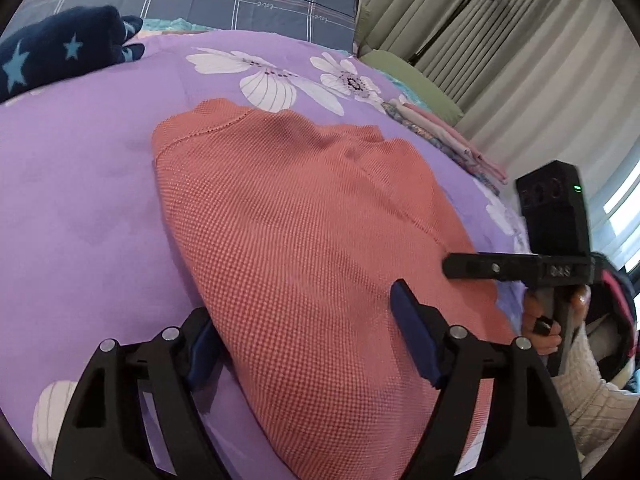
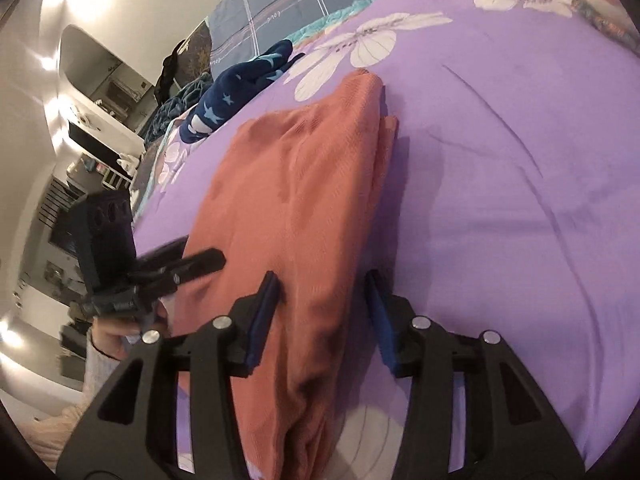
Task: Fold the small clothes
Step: 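Position both open tools at the edges of the folded pink shirt, then grasp the folded shirt with both tools and lift it off the bed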
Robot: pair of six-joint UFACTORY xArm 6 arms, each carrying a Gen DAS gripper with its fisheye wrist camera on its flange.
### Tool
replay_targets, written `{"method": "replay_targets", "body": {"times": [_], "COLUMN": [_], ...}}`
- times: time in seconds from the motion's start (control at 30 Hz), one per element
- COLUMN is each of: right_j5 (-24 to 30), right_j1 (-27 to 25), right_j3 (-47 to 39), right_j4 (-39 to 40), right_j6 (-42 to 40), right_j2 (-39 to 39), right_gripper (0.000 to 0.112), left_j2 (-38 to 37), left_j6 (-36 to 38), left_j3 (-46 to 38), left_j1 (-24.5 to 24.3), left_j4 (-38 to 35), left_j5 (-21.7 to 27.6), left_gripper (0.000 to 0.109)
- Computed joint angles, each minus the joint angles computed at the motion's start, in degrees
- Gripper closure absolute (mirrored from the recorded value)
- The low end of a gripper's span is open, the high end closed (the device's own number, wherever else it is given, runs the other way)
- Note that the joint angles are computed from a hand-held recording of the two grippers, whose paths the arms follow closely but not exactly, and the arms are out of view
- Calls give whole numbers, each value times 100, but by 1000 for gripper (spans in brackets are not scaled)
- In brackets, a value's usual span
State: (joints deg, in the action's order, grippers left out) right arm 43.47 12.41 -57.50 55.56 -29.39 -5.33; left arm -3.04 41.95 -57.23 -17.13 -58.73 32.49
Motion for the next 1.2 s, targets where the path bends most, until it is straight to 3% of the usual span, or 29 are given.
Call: {"method": "replay_targets", "body": {"times": [0.27, 0.53, 0.63, 0.67, 0.73, 0.8, 1.07, 1.2], "right_j5": [530, 228, -109, -256, -777, -1307, -2516, -2956], "right_j1": [-160, 65, 171, 228, 448, 697, 1158, 1247], "right_j3": [-158, -954, -958, -887, -591, -292, 781, 1324], "right_j4": [-505, -56, -276, -354, -638, -877, -1613, -2604], "right_j6": [314, -37, 12, 71, 93, 70, 662, 1528], "right_j2": [-31, 861, 900, 836, 538, 200, -1315, -2227], "right_gripper": [66, 60, 74, 76, 88, 92, 93, 94], "left_j2": [-35, 596, 636, 617, 463, 249, -882, -1377], "left_j6": [486, 698, 648, 572, 550, 525, 730, 674], "left_j3": [-1, -682, -725, -707, -577, -424, 169, 350], "left_j1": [304, 221, 149, 114, 76, -43, -630, -1130], "left_j4": [-384, -459, -305, -184, -42, 154, 557, 904], "left_j5": [746, 952, 775, 659, 489, 233, -630, -1149], "left_gripper": [31, 30, 41, 51, 60, 68, 77, 78]}}
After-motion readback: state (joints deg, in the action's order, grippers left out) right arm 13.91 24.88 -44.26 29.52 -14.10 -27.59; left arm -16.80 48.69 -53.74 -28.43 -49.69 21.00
